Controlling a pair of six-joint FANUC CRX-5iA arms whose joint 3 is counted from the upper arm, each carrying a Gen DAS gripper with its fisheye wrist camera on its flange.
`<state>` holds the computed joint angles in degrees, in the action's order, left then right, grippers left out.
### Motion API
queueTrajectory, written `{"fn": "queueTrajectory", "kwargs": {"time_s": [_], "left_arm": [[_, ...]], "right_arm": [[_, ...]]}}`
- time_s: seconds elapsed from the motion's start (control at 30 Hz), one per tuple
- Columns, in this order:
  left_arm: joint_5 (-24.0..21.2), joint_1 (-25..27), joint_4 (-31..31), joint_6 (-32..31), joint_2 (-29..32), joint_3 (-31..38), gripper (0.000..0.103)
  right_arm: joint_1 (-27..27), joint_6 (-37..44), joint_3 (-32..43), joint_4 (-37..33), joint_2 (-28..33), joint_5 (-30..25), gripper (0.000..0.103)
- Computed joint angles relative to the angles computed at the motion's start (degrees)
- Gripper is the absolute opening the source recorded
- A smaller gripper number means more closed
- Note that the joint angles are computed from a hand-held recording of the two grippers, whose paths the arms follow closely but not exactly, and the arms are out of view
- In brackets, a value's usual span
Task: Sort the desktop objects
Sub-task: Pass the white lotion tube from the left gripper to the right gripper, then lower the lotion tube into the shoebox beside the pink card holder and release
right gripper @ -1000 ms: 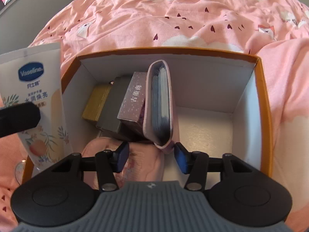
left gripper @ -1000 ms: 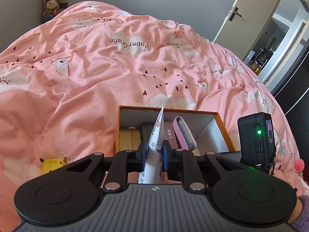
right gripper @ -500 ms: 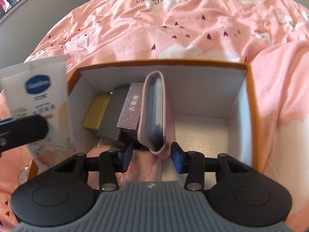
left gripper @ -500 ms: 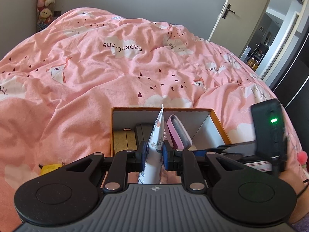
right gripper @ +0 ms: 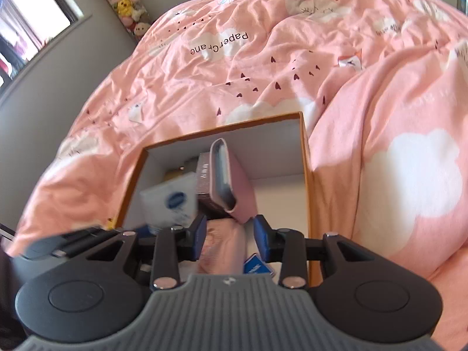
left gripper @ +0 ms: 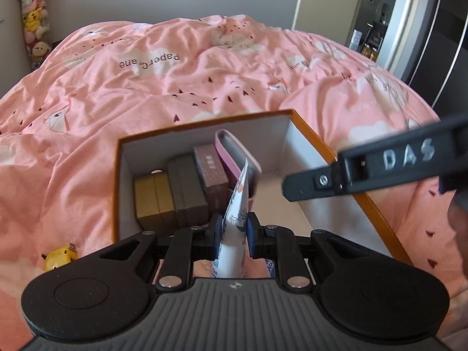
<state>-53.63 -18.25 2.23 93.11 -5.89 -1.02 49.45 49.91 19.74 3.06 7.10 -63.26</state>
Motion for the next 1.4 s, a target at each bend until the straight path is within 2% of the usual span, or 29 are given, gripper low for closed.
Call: {"fn": "queueTrajectory", "kwargs": {"time_s": [0.17,0.43,0.53,0.6,0.67,0.7,0.8,1.13,1.23,1.4], "left_arm": [[-1.64,-3.4,-5.39,0.93,0.43,1.88,0.02],[-3.09,-4.87,-6.78,-0.04,-0.72,1.61,0.021],[-2.94,-5.26,-7.02,-0.51,-1.17,1.15,0.022],[-2.72,-5.51,-7.34,-0.86,-1.58,0.82,0.023],[-2.15,-4.88,-5.79,-1.71,-2.12,0.05,0.026],[-1.64,-4.12,-4.01,-2.55,-2.56,-0.71,0.027],[-0.78,-1.78,1.45,-5.48,-3.8,-2.89,0.03],[-0.65,5.07,12.92,-11.51,-8.37,-7.33,0.037],[-0.06,6.63,14.1,-10.56,-9.03,-8.07,0.037],[-1.13,7.76,10.84,-6.16,-8.49,-6.41,0.037]], "right_arm": [[0.05,1.64,0.52,-4.09,-0.74,0.85,0.039],[1.2,2.52,1.42,-5.23,0.23,-0.44,0.039],[1.61,2.57,1.03,-5.3,0.23,-0.4,0.033],[1.75,3.15,1.01,-5.69,0.21,-0.4,0.024],[2.24,3.39,1.0,-4.75,0.27,-0.55,0.021],[2.68,3.19,0.7,-3.8,0.12,-0.51,0.015],[3.09,3.15,0.33,-2.5,-0.2,-0.68,0.01],[3.36,1.01,-0.16,3.58,-1.47,-0.98,0.008],[3.23,0.32,0.07,6.56,-1.25,-1.57,0.008],[1.93,0.55,1.59,9.02,1.29,-1.85,0.008]]}}
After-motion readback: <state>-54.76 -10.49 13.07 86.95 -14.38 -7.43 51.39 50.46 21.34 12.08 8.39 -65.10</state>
